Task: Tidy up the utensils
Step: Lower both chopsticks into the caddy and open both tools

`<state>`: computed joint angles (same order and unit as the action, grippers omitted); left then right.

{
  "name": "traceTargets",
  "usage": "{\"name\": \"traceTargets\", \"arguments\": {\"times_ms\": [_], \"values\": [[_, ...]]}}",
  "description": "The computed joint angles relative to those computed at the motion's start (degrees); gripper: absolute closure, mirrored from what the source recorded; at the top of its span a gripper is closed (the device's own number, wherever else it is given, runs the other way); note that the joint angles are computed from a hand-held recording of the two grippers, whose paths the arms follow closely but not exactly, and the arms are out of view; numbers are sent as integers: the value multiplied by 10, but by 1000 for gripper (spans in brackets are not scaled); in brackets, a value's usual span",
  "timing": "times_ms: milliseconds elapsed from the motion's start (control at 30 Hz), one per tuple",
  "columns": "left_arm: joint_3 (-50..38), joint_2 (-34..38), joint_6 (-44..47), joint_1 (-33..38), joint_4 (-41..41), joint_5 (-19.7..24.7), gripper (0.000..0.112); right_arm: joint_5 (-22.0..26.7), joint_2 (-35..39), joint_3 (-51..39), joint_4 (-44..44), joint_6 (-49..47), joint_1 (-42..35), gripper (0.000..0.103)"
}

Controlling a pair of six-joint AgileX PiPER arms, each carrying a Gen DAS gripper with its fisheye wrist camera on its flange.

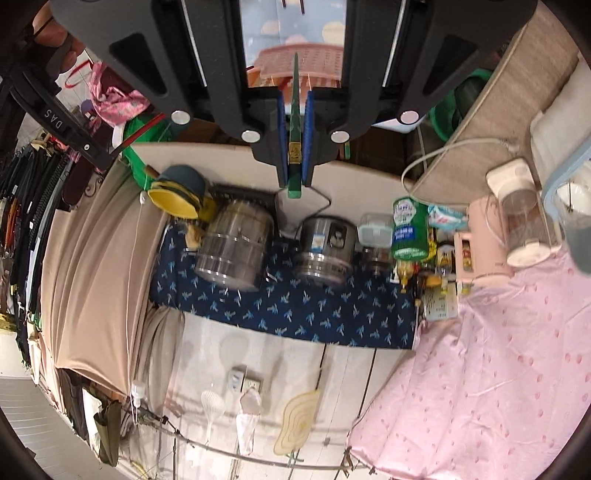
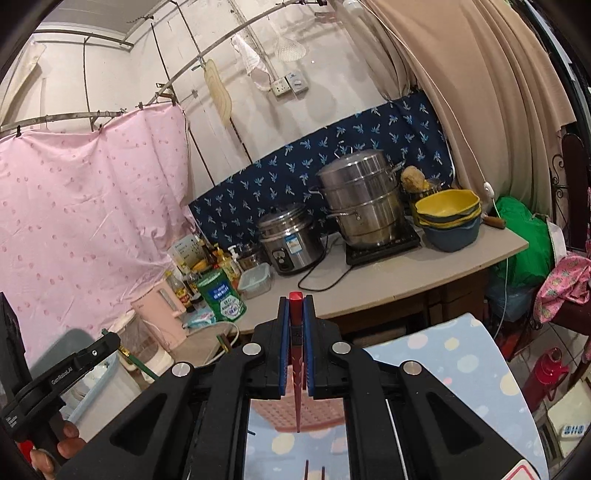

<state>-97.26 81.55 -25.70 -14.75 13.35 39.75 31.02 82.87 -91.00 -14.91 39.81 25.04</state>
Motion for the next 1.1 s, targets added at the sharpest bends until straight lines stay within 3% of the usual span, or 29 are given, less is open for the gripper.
{"name": "traceTargets", "arguments": {"times_ms": [233, 400, 700, 867, 900, 967, 1033, 1100], "values": [[-58, 72, 15, 21, 2, -21, 105, -13, 119, -140, -14, -2, 0, 96], [-48, 102, 39, 44, -24, -41, 105, 0, 200, -209, 59, -66, -7, 96], [-9, 136, 70, 69, -68, -69, 105, -3, 260, -201, 128, -114, -15, 96], [4, 141, 67, 71, -74, -74, 103, 0, 270, -194, 118, -106, -18, 93], [8, 139, 59, 70, -68, -75, 101, -2, 269, -190, 118, -106, -19, 92], [9, 137, 53, 69, -65, -71, 75, -9, 264, -179, 111, -98, -19, 90], [22, 125, 14, 63, -29, -77, 61, -7, 260, -175, 98, -91, -17, 90], [34, 111, 0, 60, -11, -81, 59, -7, 252, -166, 85, -85, -15, 89]]}}
